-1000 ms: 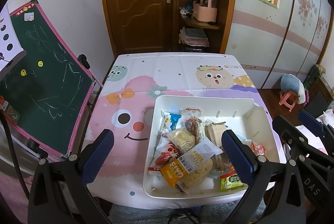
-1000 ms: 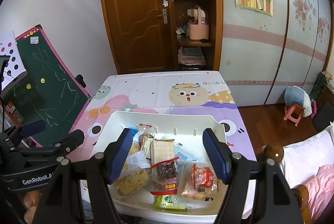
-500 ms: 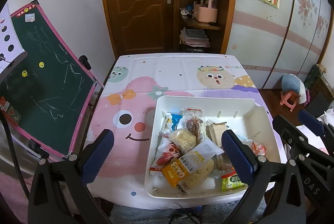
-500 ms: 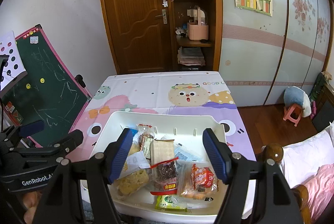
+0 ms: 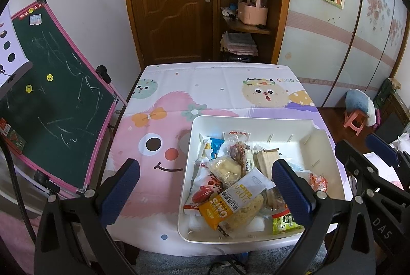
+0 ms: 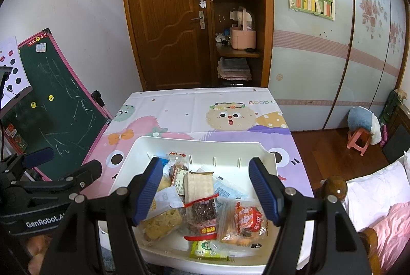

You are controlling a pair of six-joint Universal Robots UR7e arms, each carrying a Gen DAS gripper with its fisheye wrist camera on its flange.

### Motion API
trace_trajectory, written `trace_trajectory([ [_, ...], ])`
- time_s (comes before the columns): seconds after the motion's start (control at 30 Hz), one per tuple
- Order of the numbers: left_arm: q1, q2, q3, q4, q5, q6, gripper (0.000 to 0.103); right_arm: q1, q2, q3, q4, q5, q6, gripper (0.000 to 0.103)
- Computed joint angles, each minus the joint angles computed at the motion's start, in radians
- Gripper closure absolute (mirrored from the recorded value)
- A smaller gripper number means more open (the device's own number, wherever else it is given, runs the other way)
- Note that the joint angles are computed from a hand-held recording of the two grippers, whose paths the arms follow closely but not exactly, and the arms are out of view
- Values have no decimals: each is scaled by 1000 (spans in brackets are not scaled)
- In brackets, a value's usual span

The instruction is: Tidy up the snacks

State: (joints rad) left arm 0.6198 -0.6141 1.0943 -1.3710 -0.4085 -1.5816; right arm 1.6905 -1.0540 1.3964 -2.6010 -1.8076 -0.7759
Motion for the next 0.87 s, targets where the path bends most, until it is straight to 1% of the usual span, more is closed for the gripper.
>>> trace_trajectory([
  [0.7, 4, -3, 8, 41, -9, -29, 1, 0, 1, -3, 5, -2, -1, 33],
  [0.87, 5, -4, 11, 39, -7, -30, 1, -4, 0, -1, -1, 0, -14, 33],
])
